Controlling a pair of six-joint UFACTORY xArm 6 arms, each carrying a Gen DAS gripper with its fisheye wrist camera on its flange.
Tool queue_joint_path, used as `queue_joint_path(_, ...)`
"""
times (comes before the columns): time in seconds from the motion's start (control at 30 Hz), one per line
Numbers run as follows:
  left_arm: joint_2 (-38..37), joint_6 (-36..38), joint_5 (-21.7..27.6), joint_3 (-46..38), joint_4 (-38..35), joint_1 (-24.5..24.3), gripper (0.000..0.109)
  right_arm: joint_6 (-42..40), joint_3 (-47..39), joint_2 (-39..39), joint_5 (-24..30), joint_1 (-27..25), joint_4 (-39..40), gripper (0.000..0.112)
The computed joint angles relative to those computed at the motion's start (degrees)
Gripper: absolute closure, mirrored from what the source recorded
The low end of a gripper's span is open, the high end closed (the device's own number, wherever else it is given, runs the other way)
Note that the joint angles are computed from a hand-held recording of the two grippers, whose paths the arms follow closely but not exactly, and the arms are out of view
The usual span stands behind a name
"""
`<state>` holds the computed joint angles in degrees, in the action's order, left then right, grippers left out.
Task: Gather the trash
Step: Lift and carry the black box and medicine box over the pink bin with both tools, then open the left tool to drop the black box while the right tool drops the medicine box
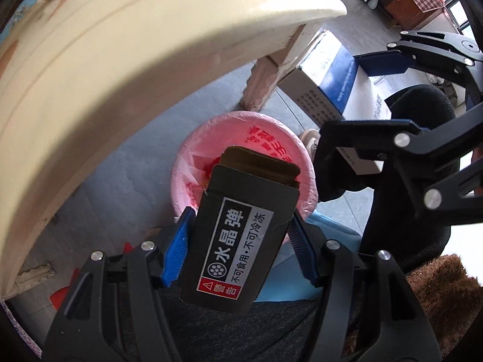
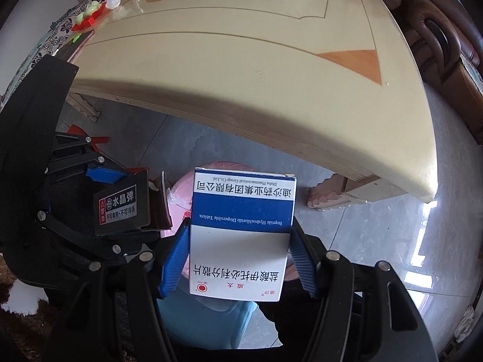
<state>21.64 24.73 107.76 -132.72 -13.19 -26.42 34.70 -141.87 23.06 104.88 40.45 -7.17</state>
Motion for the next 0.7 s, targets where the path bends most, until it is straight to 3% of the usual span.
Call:
queue_joint_path(0.17, -3.16, 0.22, -3.96, 9.02, 1.39, -0.96, 0.048, 2.26, 19.22, -8.74, -9.55, -0.41, 1.39, 0.051)
queue_joint_path(0.33, -4.21, 0.23, -6.37, 14.89, 2.5, -1.55, 0.048, 4.13, 31.91, -13.85, -16.93, -1.48, 3.41, 0.051)
queue_joint_path(0.5, -4.43, -0.35, -8.98, 20.07, 4.28, -2.67, 0.048, 6.59, 42.12, -17.34, -22.35, -2.37, 3.98, 0.051)
queue_joint_path(0.7, -0.41, -2.67, -7.64, 19.63, 4.09, -2.88, 0.048, 6.65, 48.02, -17.43, -26.08, -3.77, 6.23, 0.051)
